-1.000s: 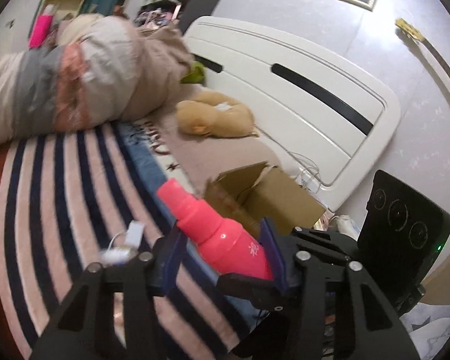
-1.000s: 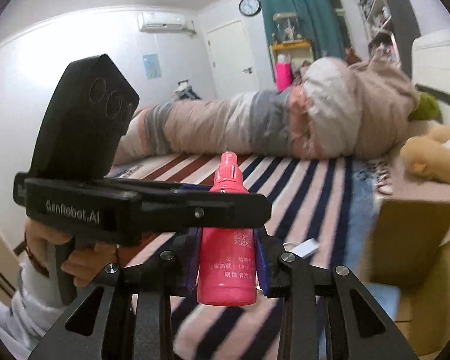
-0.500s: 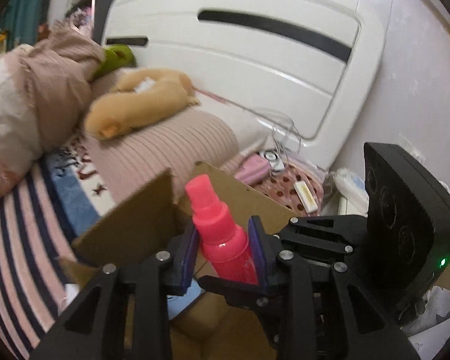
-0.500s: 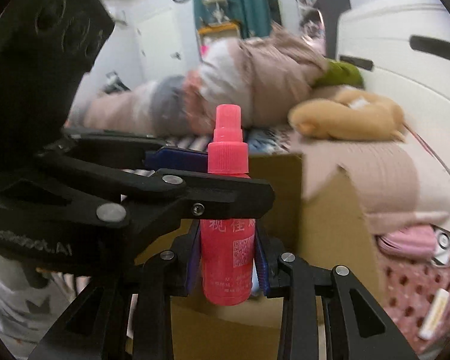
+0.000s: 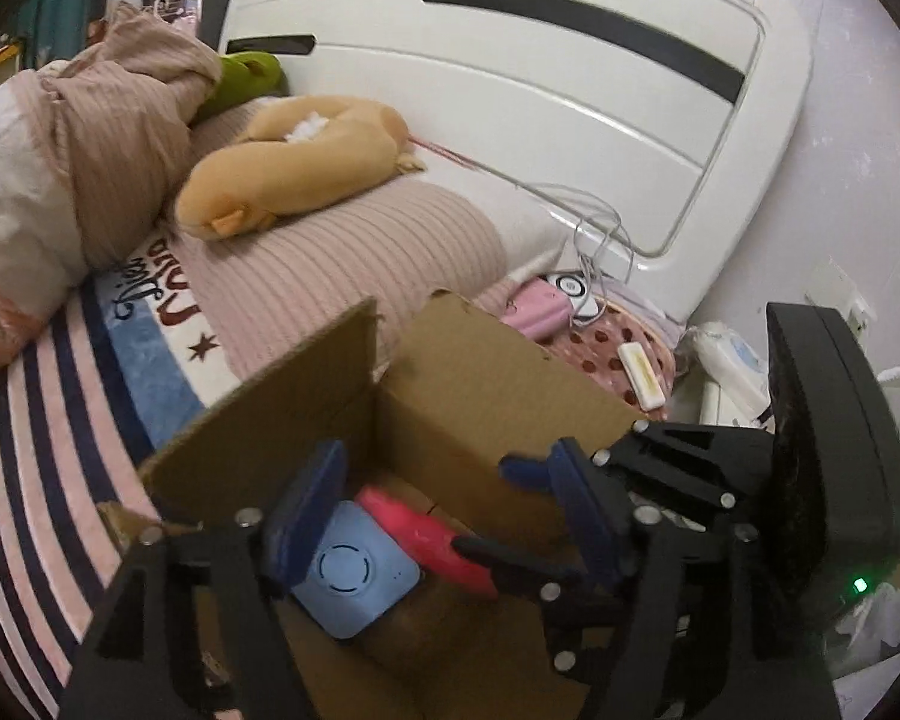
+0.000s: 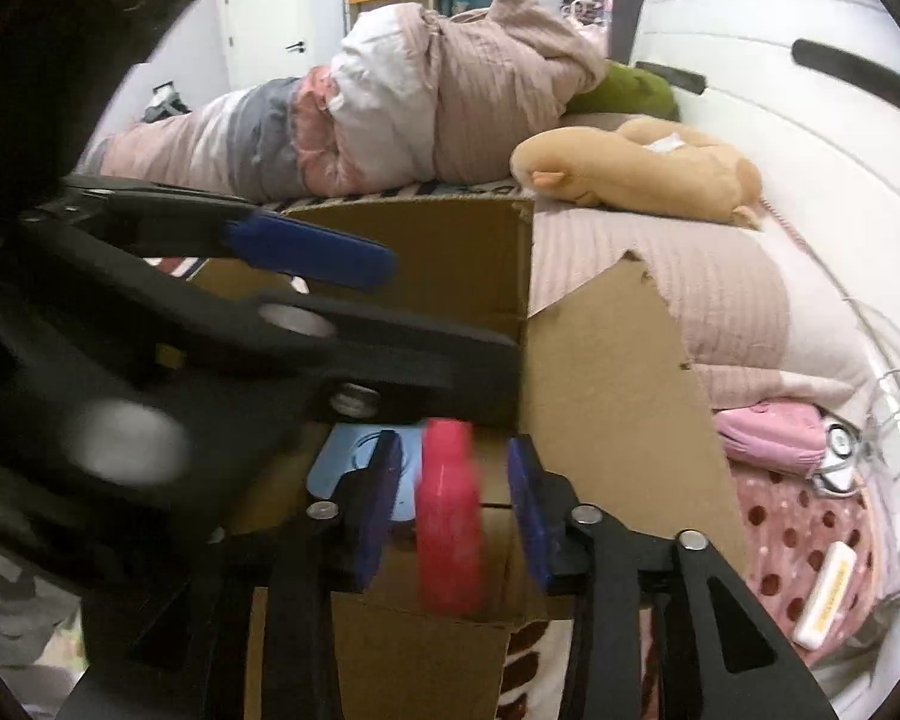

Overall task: Organize rigid objects
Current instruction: 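Lower the pink spray bottle into the box and release it, then grasp the clear foundation bottle with the right gripper while the left grasps the tape roll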

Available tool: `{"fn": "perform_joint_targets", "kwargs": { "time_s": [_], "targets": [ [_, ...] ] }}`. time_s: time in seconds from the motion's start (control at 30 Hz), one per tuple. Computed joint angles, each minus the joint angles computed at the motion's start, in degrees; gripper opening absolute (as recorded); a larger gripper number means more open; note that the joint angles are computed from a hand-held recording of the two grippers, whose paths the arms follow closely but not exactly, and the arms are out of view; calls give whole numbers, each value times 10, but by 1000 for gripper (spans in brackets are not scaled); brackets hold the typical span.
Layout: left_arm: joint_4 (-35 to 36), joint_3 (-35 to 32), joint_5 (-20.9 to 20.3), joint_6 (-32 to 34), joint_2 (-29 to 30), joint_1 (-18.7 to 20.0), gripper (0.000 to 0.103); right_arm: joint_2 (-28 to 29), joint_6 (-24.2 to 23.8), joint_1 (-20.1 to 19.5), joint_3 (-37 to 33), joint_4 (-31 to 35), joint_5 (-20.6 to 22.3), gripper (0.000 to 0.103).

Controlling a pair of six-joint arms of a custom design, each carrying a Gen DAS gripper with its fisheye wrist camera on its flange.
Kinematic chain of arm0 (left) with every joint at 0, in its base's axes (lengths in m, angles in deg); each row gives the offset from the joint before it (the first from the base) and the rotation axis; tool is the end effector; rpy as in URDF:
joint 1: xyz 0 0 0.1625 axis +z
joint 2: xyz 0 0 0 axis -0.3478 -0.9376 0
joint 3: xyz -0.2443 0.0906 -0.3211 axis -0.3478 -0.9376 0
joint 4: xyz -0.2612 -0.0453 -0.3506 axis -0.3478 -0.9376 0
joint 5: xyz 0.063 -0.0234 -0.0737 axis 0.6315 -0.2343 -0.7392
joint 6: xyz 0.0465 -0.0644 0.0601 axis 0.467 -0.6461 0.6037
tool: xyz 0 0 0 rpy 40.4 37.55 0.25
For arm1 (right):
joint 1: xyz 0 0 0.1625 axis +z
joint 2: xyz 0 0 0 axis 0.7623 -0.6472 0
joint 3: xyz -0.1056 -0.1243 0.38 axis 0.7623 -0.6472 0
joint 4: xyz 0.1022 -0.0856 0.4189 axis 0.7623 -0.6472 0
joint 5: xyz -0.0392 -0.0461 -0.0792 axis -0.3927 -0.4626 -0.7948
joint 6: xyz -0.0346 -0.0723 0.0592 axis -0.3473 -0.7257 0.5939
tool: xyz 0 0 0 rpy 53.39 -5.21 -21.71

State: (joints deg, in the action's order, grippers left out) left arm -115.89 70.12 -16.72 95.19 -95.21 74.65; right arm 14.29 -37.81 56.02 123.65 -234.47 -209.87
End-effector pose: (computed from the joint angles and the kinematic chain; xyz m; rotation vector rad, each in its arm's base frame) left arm -0.3250 -0.7093 0.1486 1.4521 2.6036 -0.2509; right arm 0.2420 -0.6140 0.1956 0.4077 -2.2345 0.8528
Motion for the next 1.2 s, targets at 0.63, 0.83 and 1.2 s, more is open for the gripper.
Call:
{"fn": "perform_joint_targets", "kwargs": {
  "time_s": [0.63,0.83,1.2],
  "targets": [
    [-200,147,147,6,-191,91,81,84,-2,54,-94,106,233,52],
    [-200,168,150,-16,-207,149,81,156,40,39,-128,176,251,60],
    [-183,190,142,-57,-211,196,81,266,52,22,-193,122,134,63]
  ]
}}
